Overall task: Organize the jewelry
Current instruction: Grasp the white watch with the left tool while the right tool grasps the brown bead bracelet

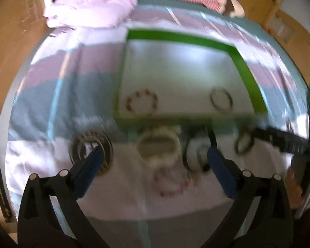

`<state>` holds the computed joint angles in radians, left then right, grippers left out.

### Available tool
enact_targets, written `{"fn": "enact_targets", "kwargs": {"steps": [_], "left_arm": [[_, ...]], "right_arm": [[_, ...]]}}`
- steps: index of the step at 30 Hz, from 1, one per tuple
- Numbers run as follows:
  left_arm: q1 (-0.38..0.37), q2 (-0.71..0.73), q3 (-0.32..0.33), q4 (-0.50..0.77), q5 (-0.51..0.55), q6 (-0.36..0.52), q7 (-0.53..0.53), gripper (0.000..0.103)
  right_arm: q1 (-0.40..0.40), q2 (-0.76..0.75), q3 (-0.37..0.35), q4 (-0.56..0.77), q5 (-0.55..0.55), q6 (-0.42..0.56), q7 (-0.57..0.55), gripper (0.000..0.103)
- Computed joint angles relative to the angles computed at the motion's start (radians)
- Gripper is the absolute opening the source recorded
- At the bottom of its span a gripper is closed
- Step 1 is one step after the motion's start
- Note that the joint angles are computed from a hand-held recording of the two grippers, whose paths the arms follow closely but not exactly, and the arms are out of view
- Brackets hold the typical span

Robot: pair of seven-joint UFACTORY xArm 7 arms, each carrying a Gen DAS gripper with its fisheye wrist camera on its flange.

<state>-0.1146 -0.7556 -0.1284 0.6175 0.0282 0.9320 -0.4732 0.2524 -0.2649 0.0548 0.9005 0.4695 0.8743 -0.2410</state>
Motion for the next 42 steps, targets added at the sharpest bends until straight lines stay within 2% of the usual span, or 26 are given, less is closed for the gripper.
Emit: {"fn": "enact_targets", "kwargs": {"steps": [3, 5, 9, 13, 15, 17, 20, 21, 22, 24, 26, 30, 33, 35, 36, 39, 42], "left_arm": [[-0.006, -0.003, -0.038, -0.014, 0.049, 0.0, 0.019, 0.101], [0.002, 0.008, -0.054, -0.014, 0.083, 0.007, 0.02, 0.101], [-0.014, 0.021, 0.008, -0.022, 0.024, 0.001, 0.035, 0.101], [-0.011, 0.028, 0.02, -0.028, 0.0, -0.009, 0.044, 0.101], [-0.006, 0.031, 0.016, -0.028, -0.001, -0.008, 0.041, 0.101], [0.008, 0.043, 0.003, -0.021, 0.011, -0.003, 0.025, 0.101], [0.022, 0.056, 0.007, -0.021, 0.025, 0.002, 0.013, 0.101], [0.022, 0.058, 0.015, -0.025, 0.02, -0.003, 0.016, 0.096], [0.019, 0.065, 0.028, -0.026, 0.009, -0.007, 0.024, 0.086], [0.016, 0.086, 0.052, -0.024, -0.018, -0.005, 0.041, 0.076], [0.017, 0.096, 0.062, -0.029, -0.035, -0.021, 0.049, 0.073], [0.024, 0.123, 0.063, -0.015, -0.051, -0.046, 0.055, 0.064], [0.016, 0.127, 0.078, -0.011, -0.087, -0.068, 0.06, 0.064], [0.041, 0.149, 0.049, 0.004, -0.051, -0.026, 0.029, 0.055], [0.044, 0.151, 0.05, -0.006, -0.05, -0.031, 0.021, 0.048], [0.038, 0.176, 0.082, -0.018, -0.089, -0.047, 0.028, 0.037], [0.052, 0.203, 0.079, -0.023, -0.08, -0.078, 0.02, 0.023]], "right_arm": [[0.01, 0.008, 0.003, 0.008, 0.021, 0.032, -0.007, 0.098], [0.009, -0.011, 0.033, -0.007, -0.046, 0.002, 0.02, 0.098], [0.028, -0.002, 0.044, -0.007, -0.095, -0.004, 0.026, 0.098], [0.035, 0.03, 0.054, 0.014, -0.127, 0.023, 0.062, 0.098], [0.027, 0.041, 0.057, 0.021, -0.154, 0.038, 0.104, 0.097], [0.016, 0.024, 0.07, 0.002, -0.206, 0.007, 0.17, 0.094], [-0.001, 0.023, 0.093, 0.016, -0.334, 0.025, 0.263, 0.093], [-0.005, 0.028, 0.093, 0.022, -0.361, 0.039, 0.285, 0.087], [-0.004, 0.034, 0.084, 0.025, -0.357, 0.047, 0.287, 0.08], [-0.001, 0.053, 0.069, 0.034, -0.335, 0.069, 0.276, 0.075], [-0.002, 0.072, 0.06, 0.044, -0.316, 0.091, 0.274, 0.07], [-0.007, 0.072, 0.057, 0.041, -0.309, 0.085, 0.282, 0.068], [-0.015, 0.061, 0.041, 0.034, -0.275, 0.081, 0.275, 0.068], [-0.023, 0.062, 0.031, 0.038, -0.255, 0.092, 0.267, 0.068], [-0.028, 0.061, 0.025, 0.04, -0.247, 0.098, 0.26, 0.068], [-0.043, 0.065, 0.018, 0.042, -0.243, 0.105, 0.247, 0.068], [-0.043, 0.061, 0.033, 0.037, -0.266, 0.097, 0.255, 0.067]]}}
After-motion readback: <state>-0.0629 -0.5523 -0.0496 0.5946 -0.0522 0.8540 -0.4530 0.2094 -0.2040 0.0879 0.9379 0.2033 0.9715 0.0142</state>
